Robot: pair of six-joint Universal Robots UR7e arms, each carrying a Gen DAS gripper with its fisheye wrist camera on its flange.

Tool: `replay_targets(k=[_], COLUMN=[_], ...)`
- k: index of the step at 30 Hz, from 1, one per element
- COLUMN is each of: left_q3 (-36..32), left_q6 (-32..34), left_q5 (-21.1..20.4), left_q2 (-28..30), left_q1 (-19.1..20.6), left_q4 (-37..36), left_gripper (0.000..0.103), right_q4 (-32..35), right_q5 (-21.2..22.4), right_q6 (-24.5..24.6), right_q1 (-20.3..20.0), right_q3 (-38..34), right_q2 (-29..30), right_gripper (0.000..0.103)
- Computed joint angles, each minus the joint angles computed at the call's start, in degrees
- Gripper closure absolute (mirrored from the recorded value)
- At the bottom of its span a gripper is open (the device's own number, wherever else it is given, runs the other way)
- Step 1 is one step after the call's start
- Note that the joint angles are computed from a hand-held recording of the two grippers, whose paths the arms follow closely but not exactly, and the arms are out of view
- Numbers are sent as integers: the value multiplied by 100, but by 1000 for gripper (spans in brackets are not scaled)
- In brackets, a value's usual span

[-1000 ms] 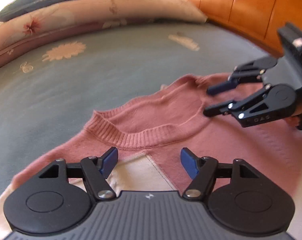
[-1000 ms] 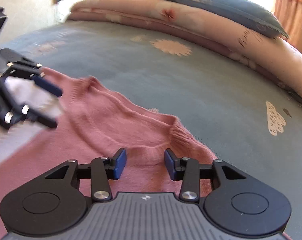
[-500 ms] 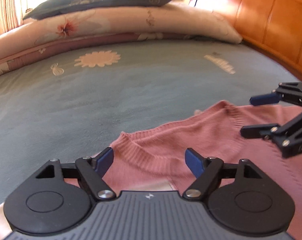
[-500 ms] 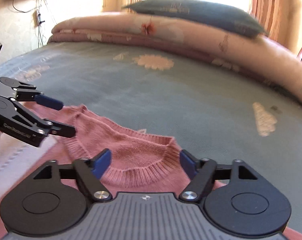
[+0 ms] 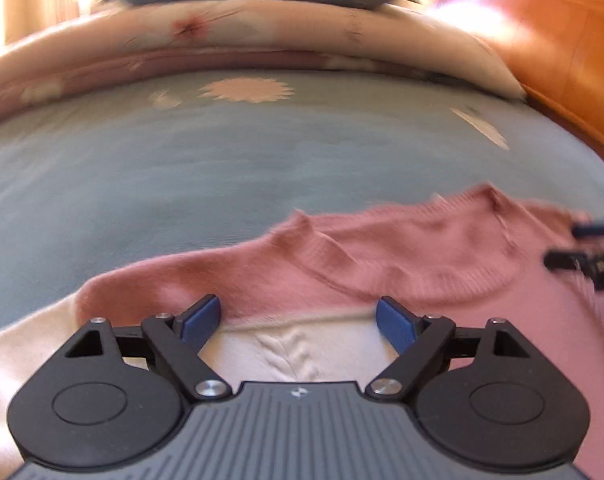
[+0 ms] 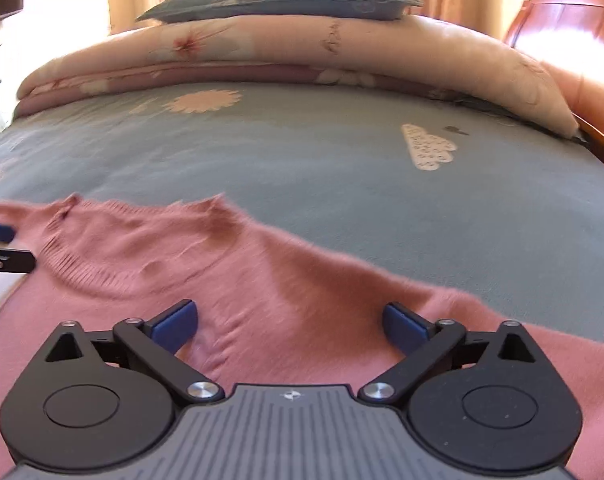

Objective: Fold clothes

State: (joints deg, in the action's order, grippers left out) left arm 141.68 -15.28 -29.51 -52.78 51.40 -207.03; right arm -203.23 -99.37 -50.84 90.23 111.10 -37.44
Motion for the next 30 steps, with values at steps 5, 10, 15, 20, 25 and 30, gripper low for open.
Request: replay_targets(k=[5,10,15,20,25,30], left_q3=[186,440,446,604,572,441], left_q6=[-408,-316,105,414,613,1274], left_q5=[-182,-253,-321,-743,-936,-907], left_q2=[-382,-610,-370,-480,-331,260], left_q1=[-150,-342,-315,-492,-418,-206], left_q4=[653,990,838,587,350,-507], left_gripper=[18,10,10,10,5,1], right_q4=[-158,-238,-118,-436,-450,-717], right_q5=[172,69,-93,-250,-648,-913], right_q6=[39,-74,32,517,759,1157], right_q1=[-81,-47,46,262,214,201], right_q3=[14,-69,73,865,1017,789], right_q2=[41,137,-63,-538,-439,-434], right_gripper=[0,0,0,0,0,0])
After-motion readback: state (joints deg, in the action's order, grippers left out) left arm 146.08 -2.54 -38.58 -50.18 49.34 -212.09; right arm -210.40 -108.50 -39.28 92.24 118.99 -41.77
